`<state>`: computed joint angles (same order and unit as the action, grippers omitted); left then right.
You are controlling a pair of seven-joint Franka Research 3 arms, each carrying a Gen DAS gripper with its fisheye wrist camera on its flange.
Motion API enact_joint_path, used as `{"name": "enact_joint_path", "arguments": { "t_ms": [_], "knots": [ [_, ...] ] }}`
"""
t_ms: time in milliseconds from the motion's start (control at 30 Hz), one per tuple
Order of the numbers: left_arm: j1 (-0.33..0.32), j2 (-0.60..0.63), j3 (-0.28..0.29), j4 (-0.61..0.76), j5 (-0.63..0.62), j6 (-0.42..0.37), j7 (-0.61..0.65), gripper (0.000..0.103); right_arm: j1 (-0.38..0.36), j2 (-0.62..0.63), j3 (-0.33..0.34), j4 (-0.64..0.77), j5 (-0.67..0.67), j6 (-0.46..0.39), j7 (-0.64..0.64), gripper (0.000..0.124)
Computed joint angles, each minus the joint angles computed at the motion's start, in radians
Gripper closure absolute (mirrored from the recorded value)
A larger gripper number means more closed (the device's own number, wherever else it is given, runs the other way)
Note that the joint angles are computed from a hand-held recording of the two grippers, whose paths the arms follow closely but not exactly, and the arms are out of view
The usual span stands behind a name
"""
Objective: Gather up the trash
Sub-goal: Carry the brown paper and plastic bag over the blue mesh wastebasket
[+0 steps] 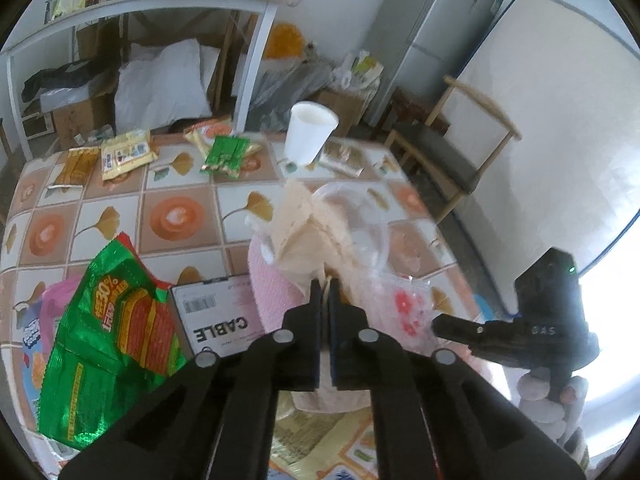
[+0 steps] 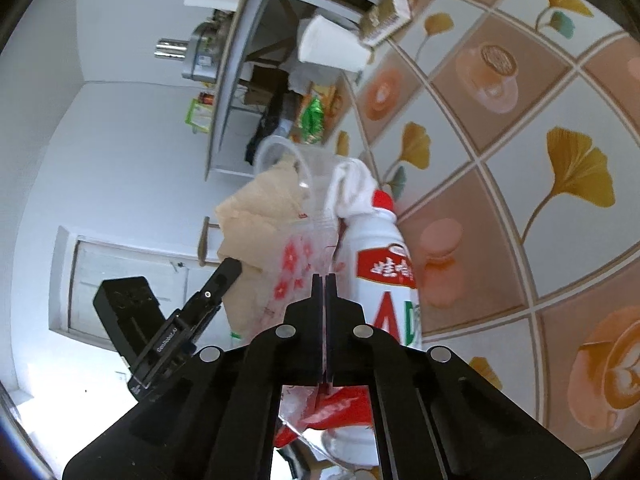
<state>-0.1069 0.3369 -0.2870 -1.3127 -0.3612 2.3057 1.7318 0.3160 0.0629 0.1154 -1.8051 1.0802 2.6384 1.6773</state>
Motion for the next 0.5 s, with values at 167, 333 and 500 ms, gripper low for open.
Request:
{"name": "enact_joint_path", "arguments": {
  "t_ms": [167,333,500],
  "knots": [
    [0.039,-0.056,-0.030,-0.062,-0.148,0.102,0.093,0.101,0.002,-0.022,0.001,-0.003,0.078,0.034,-0.067,0.124],
    [0.052,-0.104,-0.032,-0.096,-0.277,0.169,0.180,0.101,0.006,-0.046,-0.007,-0.005,0.131,0.063,-0.121,0.124],
    [0.050,-0.145,-0.019,-0.126,-0.369,0.208,0.243,0.101,0.014,-0.065,-0.011,-0.005,0.116,0.101,-0.123,0.124]
  ]
}}
